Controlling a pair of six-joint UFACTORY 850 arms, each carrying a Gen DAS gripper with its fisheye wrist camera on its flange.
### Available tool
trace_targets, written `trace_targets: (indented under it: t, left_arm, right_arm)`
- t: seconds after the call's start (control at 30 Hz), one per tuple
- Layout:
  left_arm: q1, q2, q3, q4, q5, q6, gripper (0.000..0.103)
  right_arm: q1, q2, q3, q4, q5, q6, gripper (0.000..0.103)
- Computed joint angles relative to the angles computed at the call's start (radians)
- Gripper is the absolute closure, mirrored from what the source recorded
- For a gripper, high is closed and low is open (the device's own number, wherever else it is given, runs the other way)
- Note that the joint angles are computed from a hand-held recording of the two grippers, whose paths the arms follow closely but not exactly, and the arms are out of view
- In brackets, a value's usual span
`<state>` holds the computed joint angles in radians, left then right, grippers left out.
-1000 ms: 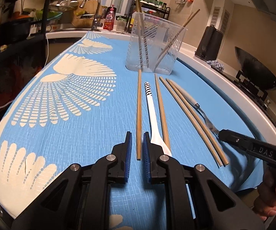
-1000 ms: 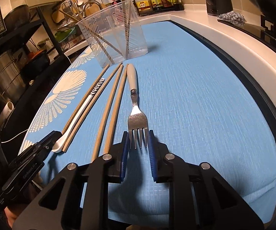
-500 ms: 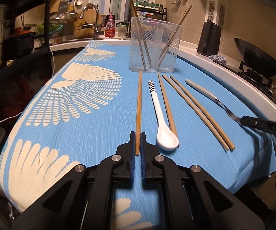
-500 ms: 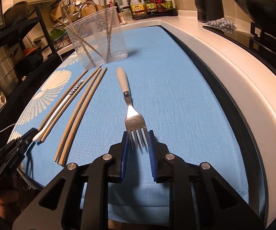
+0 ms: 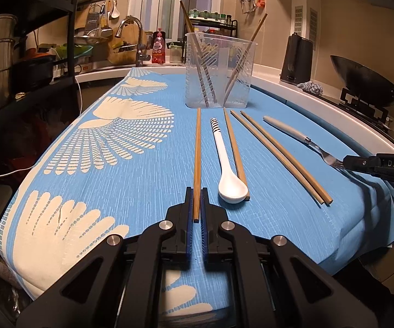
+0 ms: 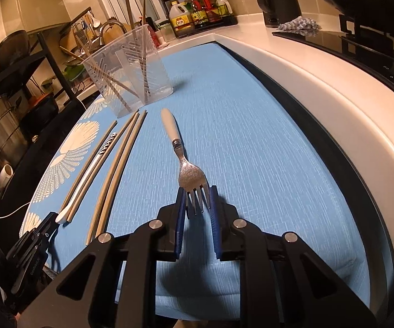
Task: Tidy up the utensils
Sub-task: 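Close the right gripper on the metal fork while the left closes on a wooden chopstick, then lift the fork and chopstick and carry both over the clear container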
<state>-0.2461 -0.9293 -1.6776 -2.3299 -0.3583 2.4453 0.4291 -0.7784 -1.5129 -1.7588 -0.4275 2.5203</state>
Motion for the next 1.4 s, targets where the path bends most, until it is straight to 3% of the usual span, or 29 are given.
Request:
trace_targets:
  t: [0.1, 0.57, 0.9, 1.13, 1.4]
  left_arm:
    - [-0.002, 0.0, 0.002, -0.013, -0.001, 0.014, 0.098]
    - [-0.008, -0.001, -0.001, -0.032, 0.002, 0.04, 0.098]
    - [-0.008, -0.003, -0.006, -0.006, 0.005, 0.015, 0.098]
    - [-0.007, -0.005, -0.011, 0.033, 0.006, -0.015, 0.098]
    - [0.0, 0.013, -0.012, 0.052, 0.006, -0.035, 0.098]
  right_arm:
    - [0.015, -0.014, -0.017, 0.049, -0.054, -0.107, 0.092]
    - [0.069, -0.046, -0.053, 0.032, -0.157, -0.255, 0.092]
    - [0.078, -0.019, -0.025, -0.017, -0.203, -0.205, 0.094]
    - [0.079, 0.024, 0.009, -0.091, -0.238, -0.104, 0.102]
    - [0.086, 0.061, 0.025, -0.103, -0.278, -0.099, 0.102]
